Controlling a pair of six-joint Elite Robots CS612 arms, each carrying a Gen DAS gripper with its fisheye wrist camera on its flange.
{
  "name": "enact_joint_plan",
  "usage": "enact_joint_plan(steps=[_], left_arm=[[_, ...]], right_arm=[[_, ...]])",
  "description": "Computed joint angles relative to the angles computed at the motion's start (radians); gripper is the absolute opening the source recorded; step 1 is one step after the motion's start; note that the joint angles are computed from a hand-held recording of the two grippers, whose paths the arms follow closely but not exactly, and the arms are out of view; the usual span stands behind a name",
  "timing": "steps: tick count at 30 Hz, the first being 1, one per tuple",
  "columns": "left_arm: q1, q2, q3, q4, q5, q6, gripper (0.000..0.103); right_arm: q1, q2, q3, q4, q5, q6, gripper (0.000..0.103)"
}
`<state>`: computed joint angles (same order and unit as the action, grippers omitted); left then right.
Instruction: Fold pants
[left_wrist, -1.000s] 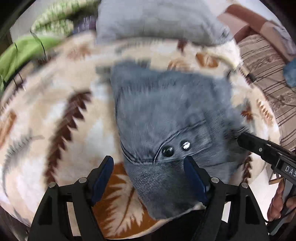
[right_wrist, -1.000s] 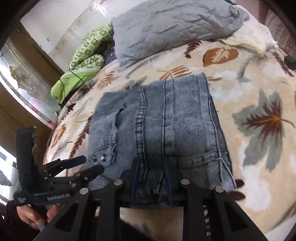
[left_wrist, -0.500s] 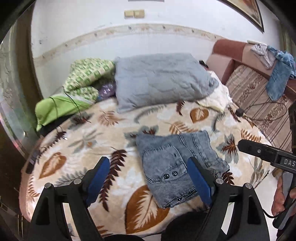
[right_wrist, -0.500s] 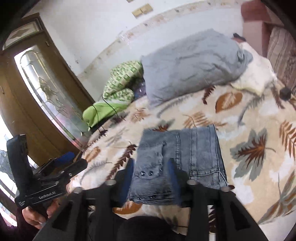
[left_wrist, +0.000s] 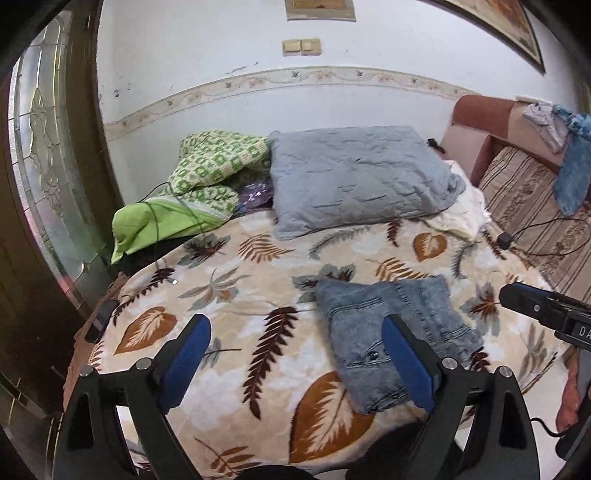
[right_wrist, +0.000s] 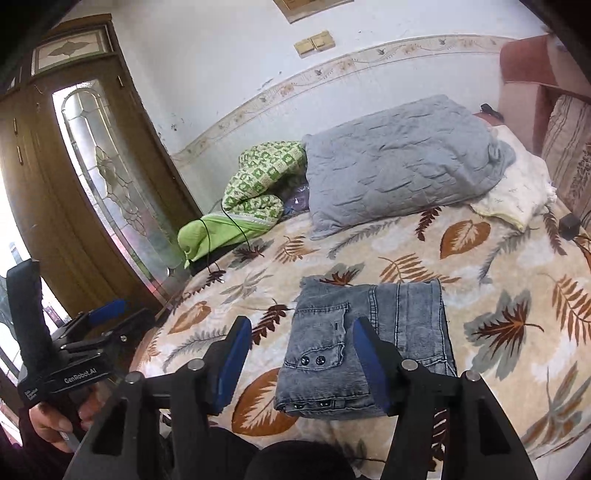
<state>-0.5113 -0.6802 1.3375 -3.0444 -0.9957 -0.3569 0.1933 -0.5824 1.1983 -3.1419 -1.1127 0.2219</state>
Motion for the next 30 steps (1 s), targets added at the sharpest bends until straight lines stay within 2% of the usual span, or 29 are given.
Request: enact_joint_plan(steps=[4, 8, 12, 18, 25, 27, 28, 30], left_arm=[[0.008, 0.016, -0.020, 0.095, -0.005, -0.028, 0.095], [0.023, 0.035, -0.044, 0.190, -0.060, -0.073, 0.095], [0.042, 0.059, -0.075, 0.278, -0.152, -0.120, 0.095], [0.060, 0.105, -0.149, 0.379, -0.249, -0.158, 0.095], [0.058, 0.172, -0.256, 0.415, -0.299, -0.108, 0.095], [0.058, 0.195, -0.293, 0.454, -0.322, -0.094, 0.091], [0.058, 0.206, -0.311, 0.480, -0.331, -0.078, 0.085], [0.055, 0.221, -0.332, 0.523, -0.325, -0.056, 0.082]], right_arm=[[0.008, 0.020, -0.028, 0.070, -0.041, -0.025, 0.062], [0.009, 0.048, -0.060, 0.157, -0.054, -0.041, 0.061], [0.012, 0.074, -0.088, 0.219, -0.109, -0.059, 0.046], [0.004, 0.112, -0.129, 0.300, -0.096, -0.029, 0.041], [0.004, 0.146, -0.177, 0.319, -0.067, -0.019, 0.041], [0.006, 0.152, -0.186, 0.318, -0.064, -0.016, 0.041], [0.007, 0.156, -0.192, 0.325, -0.062, -0.020, 0.041], [0.014, 0.161, -0.200, 0.346, -0.080, -0.047, 0.041]])
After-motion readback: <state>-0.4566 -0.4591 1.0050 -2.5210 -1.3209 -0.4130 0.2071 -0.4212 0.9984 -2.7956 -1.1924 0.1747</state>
